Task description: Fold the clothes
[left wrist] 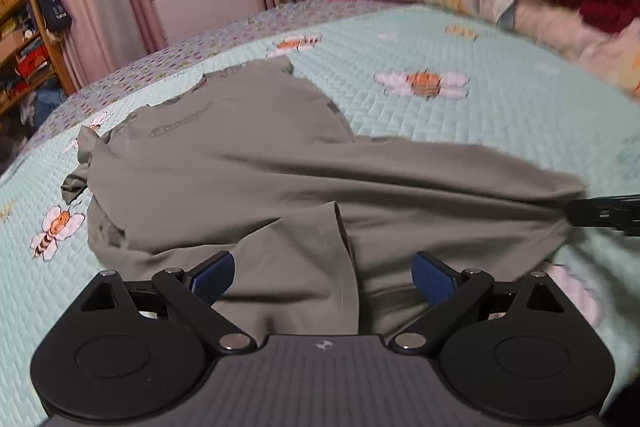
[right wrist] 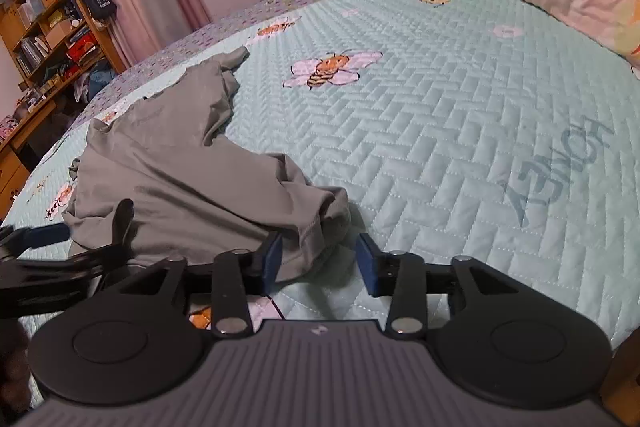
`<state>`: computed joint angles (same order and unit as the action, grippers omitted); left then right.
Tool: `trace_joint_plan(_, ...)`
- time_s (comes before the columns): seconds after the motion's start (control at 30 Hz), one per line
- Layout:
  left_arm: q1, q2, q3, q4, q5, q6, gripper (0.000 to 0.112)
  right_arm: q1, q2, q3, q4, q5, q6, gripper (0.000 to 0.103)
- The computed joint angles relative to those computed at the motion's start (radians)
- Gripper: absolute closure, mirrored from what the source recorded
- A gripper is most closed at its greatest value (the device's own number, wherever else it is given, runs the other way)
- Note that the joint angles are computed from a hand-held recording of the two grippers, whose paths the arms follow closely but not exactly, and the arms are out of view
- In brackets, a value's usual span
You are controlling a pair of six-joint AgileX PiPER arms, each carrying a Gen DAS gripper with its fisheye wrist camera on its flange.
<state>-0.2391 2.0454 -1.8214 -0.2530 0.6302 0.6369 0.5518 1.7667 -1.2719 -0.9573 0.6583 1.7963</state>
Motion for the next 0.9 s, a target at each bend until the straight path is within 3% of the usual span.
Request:
trace_joint_plan(0.03,-0.004,0.025,-0.031,0.028,0.014,-0.037,0.045,0.001,0.002,0.000,0.003,0.000,-0.004,0.056)
trace_joint_plan(0.07,0.003,0.054,-0.077,0.021,0.053,-0.055,0.074,0.003,0.003,0.001,0.005,-0.001,-0.008,0.055)
trace_joint_plan(0.13,0.040,0.097,-0.149,-0.051,0.129,-0.073,0.103,0.006,0.006,0.002,0.010,-0.001,-0.016,0.055)
trace_joint_plan(0.2,0.077,0.109,-0.173,-0.104,0.162,-0.082,0.110,0.011,0.011,0.005,0.001,0.000,-0.021,0.055)
trace_joint_plan(0.33,0.158,0.006,-0.068,-0.201,0.104,-0.024,0.111,0.010,0.010,0.023,-0.017,-0.009,0.022,0.055)
trace_joint_plan(0.5,0.407,-0.154,-0.043,-0.553,0.215,0.132,0.111,0.008,-0.008,0.030,-0.017,-0.008,0.020,0.055)
trace_joint_plan(0.57,0.507,-0.216,-0.021,-0.666,0.180,0.204,0.111,0.008,-0.016,0.031,-0.006,-0.025,0.006,0.055)
trace_joint_plan(0.67,0.568,-0.263,-0.014,-0.536,0.071,0.099,0.111,0.019,-0.014,0.023,0.001,-0.035,-0.008,0.052)
trace_joint_plan(0.7,0.575,-0.266,-0.013,-0.454,0.042,0.034,0.111,0.022,-0.013,0.022,0.000,-0.043,-0.009,0.043)
trace_joint_plan(0.73,0.588,-0.256,-0.022,-0.404,0.053,0.002,0.109,0.023,-0.013,0.022,-0.001,-0.052,-0.009,0.040)
trace_joint_plan(0.77,0.605,-0.235,-0.042,-0.371,0.089,-0.011,0.099,0.026,-0.013,0.019,0.003,-0.052,-0.012,0.038)
trace_joint_plan(0.83,0.622,-0.181,-0.103,-0.279,0.211,-0.063,0.088,0.030,-0.011,0.008,0.025,-0.040,-0.030,0.038)
trace_joint_plan(0.9,0.620,-0.175,-0.075,-0.185,0.219,-0.119,0.090,0.029,-0.011,-0.004,0.062,-0.024,-0.063,0.038)
